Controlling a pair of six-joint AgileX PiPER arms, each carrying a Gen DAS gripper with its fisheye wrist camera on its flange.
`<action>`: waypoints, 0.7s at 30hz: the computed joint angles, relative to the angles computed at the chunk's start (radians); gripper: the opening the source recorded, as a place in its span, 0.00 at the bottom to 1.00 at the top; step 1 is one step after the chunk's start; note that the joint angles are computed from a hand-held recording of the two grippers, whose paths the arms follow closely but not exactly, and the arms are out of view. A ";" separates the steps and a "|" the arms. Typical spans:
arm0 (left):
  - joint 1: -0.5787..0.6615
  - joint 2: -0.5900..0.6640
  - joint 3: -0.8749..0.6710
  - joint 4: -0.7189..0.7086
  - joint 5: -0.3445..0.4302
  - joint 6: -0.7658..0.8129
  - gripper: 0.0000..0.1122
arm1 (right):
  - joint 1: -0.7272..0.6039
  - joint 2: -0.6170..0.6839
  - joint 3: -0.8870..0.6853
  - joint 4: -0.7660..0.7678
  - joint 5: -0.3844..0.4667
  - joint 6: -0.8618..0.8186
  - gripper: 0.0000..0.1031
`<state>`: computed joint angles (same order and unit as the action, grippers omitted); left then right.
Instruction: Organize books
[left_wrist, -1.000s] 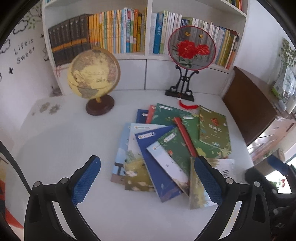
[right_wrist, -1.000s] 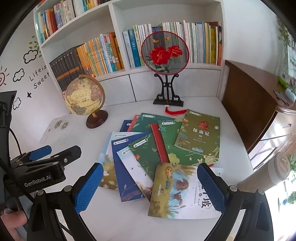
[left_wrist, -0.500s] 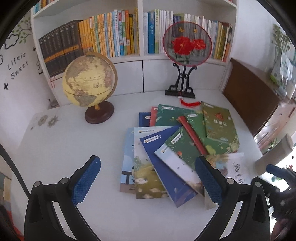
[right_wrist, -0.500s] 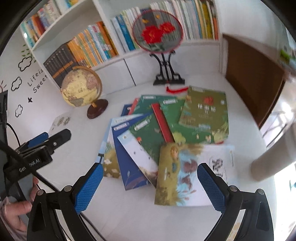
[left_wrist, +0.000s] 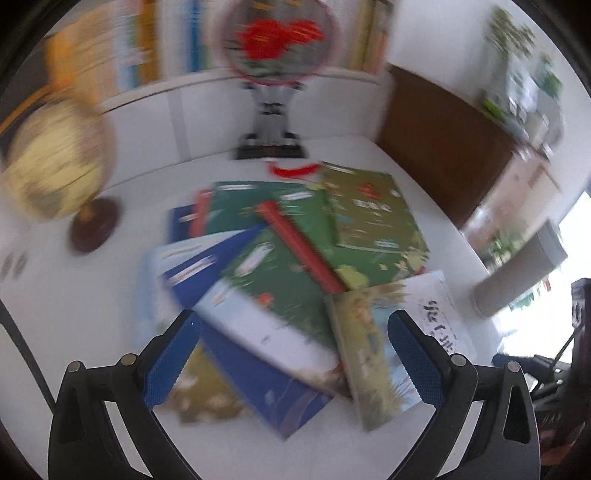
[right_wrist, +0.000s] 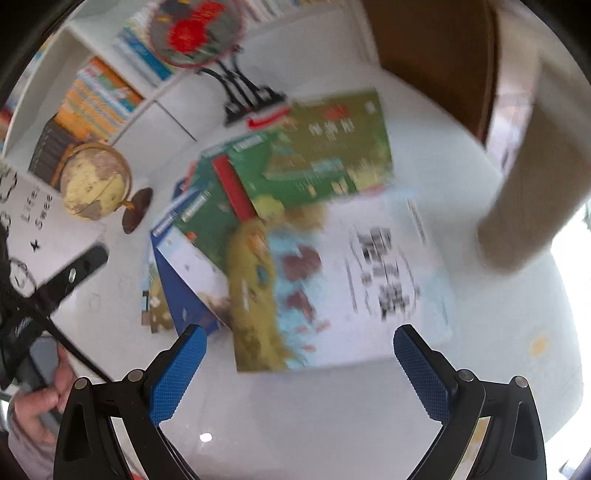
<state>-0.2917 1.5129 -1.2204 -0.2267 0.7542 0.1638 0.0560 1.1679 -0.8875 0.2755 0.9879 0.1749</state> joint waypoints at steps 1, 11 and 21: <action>-0.010 0.045 -0.044 -0.009 0.027 0.026 0.89 | -0.020 -0.003 0.023 0.012 0.004 -0.012 0.98; -0.074 0.491 -0.421 -0.102 0.274 0.106 0.62 | -0.214 0.078 0.244 0.215 -0.084 -0.202 1.00; -0.152 0.461 -0.343 0.037 0.228 0.126 0.62 | -0.145 0.178 0.168 0.110 -0.189 -0.221 1.00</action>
